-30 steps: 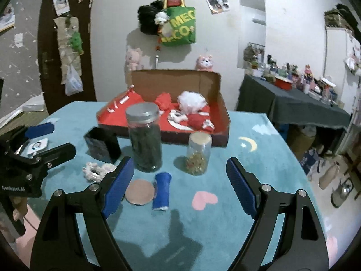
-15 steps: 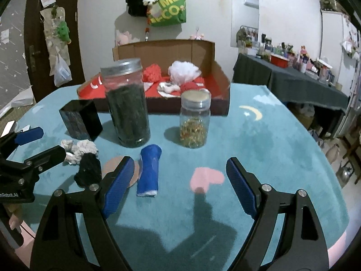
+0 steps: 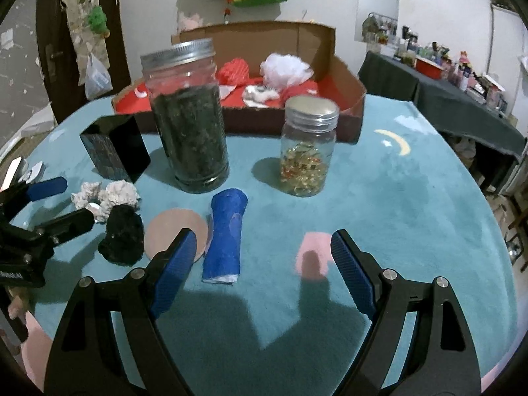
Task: Organize soft objects
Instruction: 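Grasp the cream crocheted scrunchie with the left tool while the right tool grasps the blue sponge tube, then carry the cream scrunchie with the left tool while the right tool carries the blue tube toward the box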
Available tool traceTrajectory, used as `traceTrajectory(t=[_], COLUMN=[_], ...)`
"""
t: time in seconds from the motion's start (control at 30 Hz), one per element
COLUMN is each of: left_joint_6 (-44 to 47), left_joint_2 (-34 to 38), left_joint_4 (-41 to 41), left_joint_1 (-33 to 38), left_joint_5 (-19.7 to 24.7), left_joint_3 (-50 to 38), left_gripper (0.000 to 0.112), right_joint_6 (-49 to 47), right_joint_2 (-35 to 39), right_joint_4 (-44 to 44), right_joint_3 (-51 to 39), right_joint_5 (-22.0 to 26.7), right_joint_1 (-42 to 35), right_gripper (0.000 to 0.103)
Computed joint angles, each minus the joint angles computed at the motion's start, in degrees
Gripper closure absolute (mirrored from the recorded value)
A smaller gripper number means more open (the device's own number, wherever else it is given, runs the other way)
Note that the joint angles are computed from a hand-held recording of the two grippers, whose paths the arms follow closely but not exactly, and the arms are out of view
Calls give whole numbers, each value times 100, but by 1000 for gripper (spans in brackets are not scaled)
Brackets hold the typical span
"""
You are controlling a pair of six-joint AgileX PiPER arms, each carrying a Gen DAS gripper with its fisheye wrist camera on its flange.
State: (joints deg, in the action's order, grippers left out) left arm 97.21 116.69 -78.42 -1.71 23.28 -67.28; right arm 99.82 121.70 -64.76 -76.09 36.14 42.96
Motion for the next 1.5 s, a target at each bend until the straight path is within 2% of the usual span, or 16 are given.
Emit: traceTrajectory(t=[0.07, 0.13, 0.27, 0.33, 0.37, 0.4, 0.43, 0.5, 0.57, 0.67, 0.77, 1.0, 1.5], left_joint_6=[-313, -661, -1472, -1791, -1738, -1456, -1350, -1166, -948, -639, -457, -765, -1256], left_joint_2=[72, 157, 402, 529, 567, 525, 515, 456, 396, 276, 205, 300, 230], left_joint_4=[407, 849, 1776, 2152, 2144, 1934, 1882, 1702, 1486, 1214, 1078, 1313, 1717], left_joint_1=[-12, -44, -127, -145, -148, -172, -178, -160, -111, -109, -122, -84, 527], left_joint_5=[39, 76, 213, 378, 429, 320, 341, 415, 564, 646, 779, 901, 998], left_joint_3=[-153, -320, -725, -912, -937, -844, -839, -762, -688, -556, -490, -676, -728], left_gripper=[14, 20, 31, 47, 50, 59, 75, 82, 84, 84, 84, 84, 84], right_joint_6=[-402, -563, -862, -1035, -1137, -1251, -1396, -1424, -959, 97, 624, 397, 753], right_joint_2=[38, 62, 172, 193, 198, 190, 183, 121, 47, -53, -180, -207, -550], right_joint_4=[360, 469, 669, 823, 897, 976, 1092, 1061, 599, -438, -923, -756, -839], right_joint_3=[-115, -153, -329, -366, -365, -356, -333, -171, -11, 188, 346, 286, 883], right_joint_5=[-193, -321, -302, -431, -531, -651, -830, -1316, -1509, -1342, -1299, -1336, -1591], right_joint_1=[-118, -189, -274, -335, -367, -409, -456, -527, -487, -301, -200, -218, -421], right_gripper=[19, 19, 20, 20, 24, 35, 41, 68, 82, 83, 83, 83, 83])
